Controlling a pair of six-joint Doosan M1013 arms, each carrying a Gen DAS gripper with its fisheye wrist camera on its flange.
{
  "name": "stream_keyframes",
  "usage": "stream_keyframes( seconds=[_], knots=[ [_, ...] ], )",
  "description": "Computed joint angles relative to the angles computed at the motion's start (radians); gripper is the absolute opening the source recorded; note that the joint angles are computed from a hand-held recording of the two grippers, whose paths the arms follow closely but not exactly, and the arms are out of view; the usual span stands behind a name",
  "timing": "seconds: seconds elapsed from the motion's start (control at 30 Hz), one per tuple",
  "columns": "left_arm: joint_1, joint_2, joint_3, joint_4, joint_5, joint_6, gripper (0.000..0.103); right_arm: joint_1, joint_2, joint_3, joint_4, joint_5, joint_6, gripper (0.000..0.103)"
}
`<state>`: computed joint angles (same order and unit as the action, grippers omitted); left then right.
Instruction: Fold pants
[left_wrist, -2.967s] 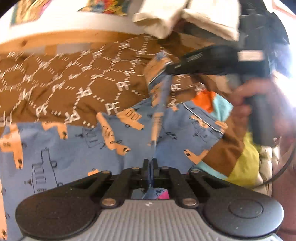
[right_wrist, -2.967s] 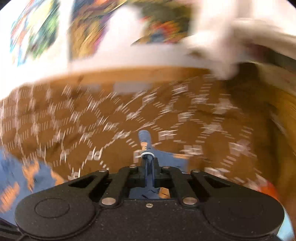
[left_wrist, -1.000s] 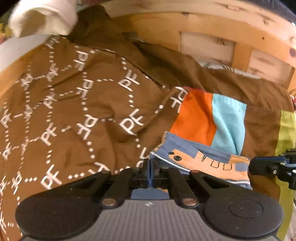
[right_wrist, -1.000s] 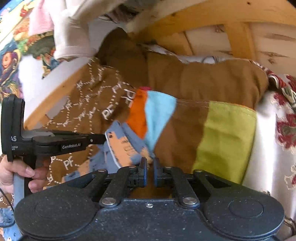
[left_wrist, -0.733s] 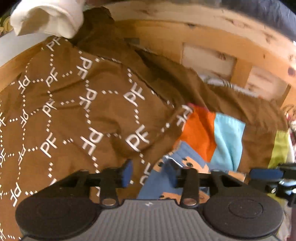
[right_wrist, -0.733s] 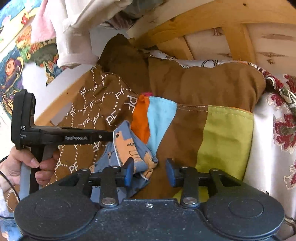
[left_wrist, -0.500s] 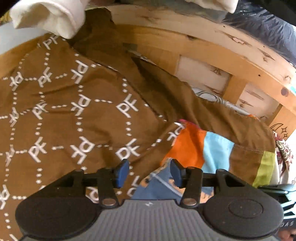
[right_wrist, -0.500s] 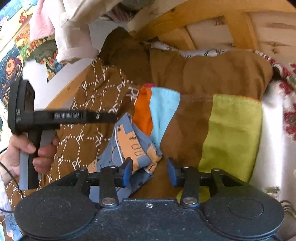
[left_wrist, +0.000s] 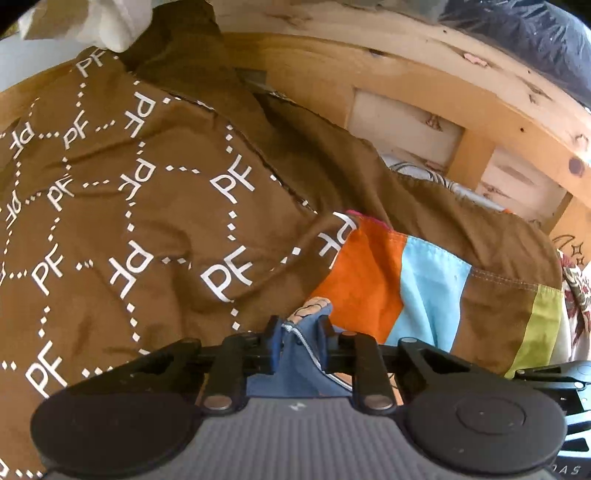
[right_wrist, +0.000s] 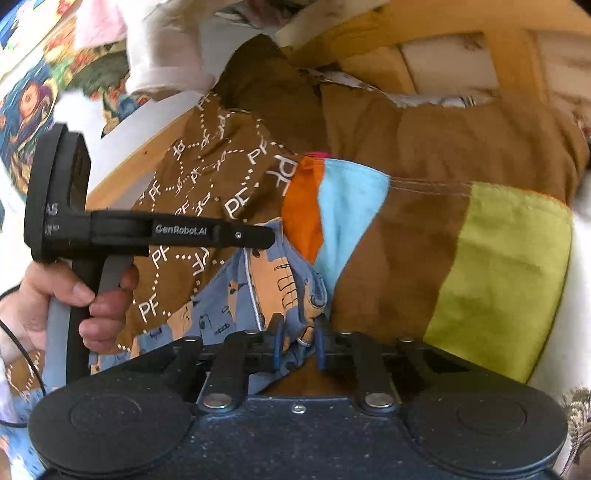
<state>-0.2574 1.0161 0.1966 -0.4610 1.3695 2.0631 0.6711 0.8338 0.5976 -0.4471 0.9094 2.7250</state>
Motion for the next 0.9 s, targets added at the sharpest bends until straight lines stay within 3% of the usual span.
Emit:
stream_keyframes(
  seconds=[0.1, 0.27, 0.3, 0.37, 0.47, 0.53, 0.63, 0.7, 0.77, 0.8, 0.9],
  knots=[
    [-0.002, -0.033, 0.072, 0.004, -0.052, 0.001, 0.021, 0.003, -0.009, 0.017, -0.021, -0.002, 0.022, 0.025],
    [0.004, -0.024, 0.066, -0.012, -0.046, -0.087, 0.021, 0.0, -0.006, 0.014, -0.016, -0.005, 0.032, 0.029],
    [0.006, -0.029, 0.077, -0.019, -0.054, -0.101, 0.021, -0.001, 0.0, 0.002, -0.011, 0.004, 0.015, 0.019],
    [0.008, -0.055, 0.128, -0.036, -0.1, -0.105, 0.02, 0.005, 0.01, -0.018, -0.041, 0.019, -0.009, 0.011],
    [0.016, -0.118, 0.254, -0.12, -0.217, -0.067, 0.019, 0.023, -0.002, 0.006, -0.176, -0.007, 0.017, 0.01],
    [0.014, -0.127, 0.272, -0.121, -0.24, -0.063, 0.019, 0.033, -0.001, 0.005, -0.257, 0.009, 0.041, 0.01],
    [-0.002, -0.105, 0.233, -0.029, -0.207, -0.117, 0.03, 0.025, 0.029, -0.056, -0.198, 0.092, 0.003, 0.014],
    [0.0, -0.113, 0.255, -0.034, -0.215, -0.132, 0.034, 0.019, 0.04, -0.077, -0.16, 0.133, 0.008, 0.022],
    [0.006, -0.116, 0.26, -0.046, -0.218, -0.148, 0.056, 0.025, 0.02, -0.041, -0.214, 0.108, 0.054, 0.032],
    [0.009, -0.122, 0.268, -0.048, -0.228, -0.15, 0.061, 0.03, 0.008, -0.018, -0.247, 0.092, 0.073, 0.037],
    [0.019, -0.155, 0.322, -0.055, -0.285, -0.14, 0.066, 0.039, 0.004, -0.012, -0.267, 0.075, 0.037, 0.031]
  ],
)
